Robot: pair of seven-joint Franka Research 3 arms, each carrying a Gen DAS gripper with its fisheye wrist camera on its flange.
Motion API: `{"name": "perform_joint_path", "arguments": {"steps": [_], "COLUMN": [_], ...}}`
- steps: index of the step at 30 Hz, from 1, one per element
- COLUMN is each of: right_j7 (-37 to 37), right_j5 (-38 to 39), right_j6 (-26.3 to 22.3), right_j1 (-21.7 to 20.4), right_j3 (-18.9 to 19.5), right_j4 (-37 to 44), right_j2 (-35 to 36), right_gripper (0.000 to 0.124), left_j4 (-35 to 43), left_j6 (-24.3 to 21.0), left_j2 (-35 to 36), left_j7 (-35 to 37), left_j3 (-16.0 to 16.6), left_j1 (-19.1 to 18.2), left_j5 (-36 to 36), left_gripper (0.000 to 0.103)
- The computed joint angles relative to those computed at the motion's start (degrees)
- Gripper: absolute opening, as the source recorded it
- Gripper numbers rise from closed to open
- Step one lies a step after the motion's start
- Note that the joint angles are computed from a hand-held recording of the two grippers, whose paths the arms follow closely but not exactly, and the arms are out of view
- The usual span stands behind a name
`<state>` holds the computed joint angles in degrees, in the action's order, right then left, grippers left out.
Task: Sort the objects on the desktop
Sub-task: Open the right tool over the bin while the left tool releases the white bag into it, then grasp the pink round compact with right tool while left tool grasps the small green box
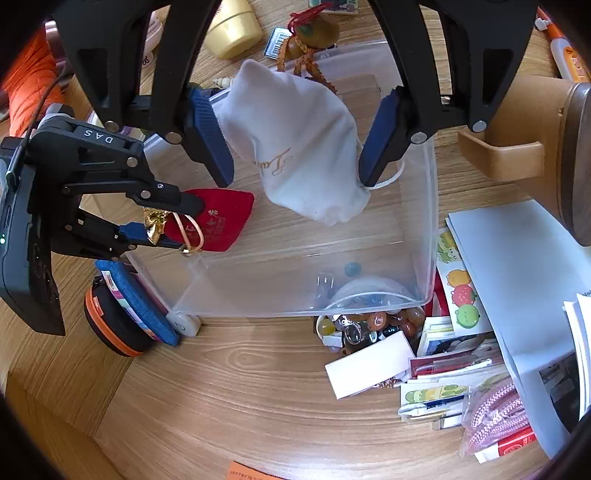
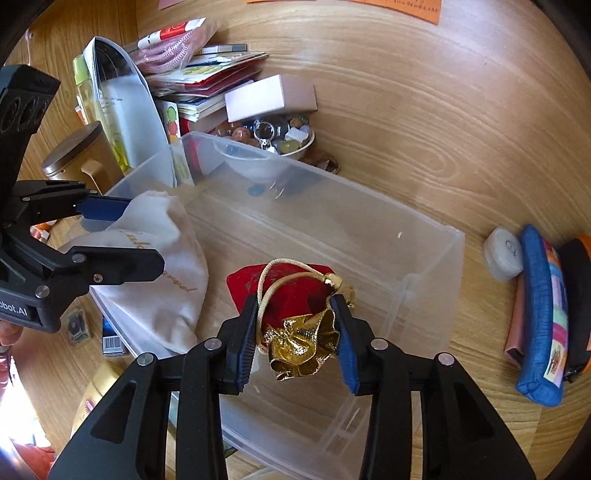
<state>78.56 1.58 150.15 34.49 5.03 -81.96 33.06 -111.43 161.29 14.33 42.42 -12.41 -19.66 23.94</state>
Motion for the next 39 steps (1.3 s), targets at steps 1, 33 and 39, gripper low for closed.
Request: {"name": "perform_joint_path", "arguments": {"steps": [1, 33, 39], "right_j7": [0.17, 13.18, 31.08], "right_j5": [-0.26, -11.16, -31.26], "right_j6": [-0.18, 20.30, 25.43], "right_j1": [0.18, 2.47, 6.45], "right_j3": [-0.20, -2.73, -8.66], "right_j4": [-0.06, -28.68, -36.07], "right_j2": [-0.08, -21.10, -27.02], "right_gripper": [0.038, 0.065, 0.074], "left_j4": [-0.04, -11.52, -15.24], "left_j6": [0.03, -9.23, -10.91], "left_j2": [-0.11, -17.28, -20.93], "left_j7": [-0.39, -31.43, -35.99], "left_j3": [0.21, -4.66, -6.88], "left_j1": [-0.22, -1.37, -1.14], "left_j5": [0.47, 32.50, 35.31], "left_gripper": [0.070, 0.092, 0.096]}}
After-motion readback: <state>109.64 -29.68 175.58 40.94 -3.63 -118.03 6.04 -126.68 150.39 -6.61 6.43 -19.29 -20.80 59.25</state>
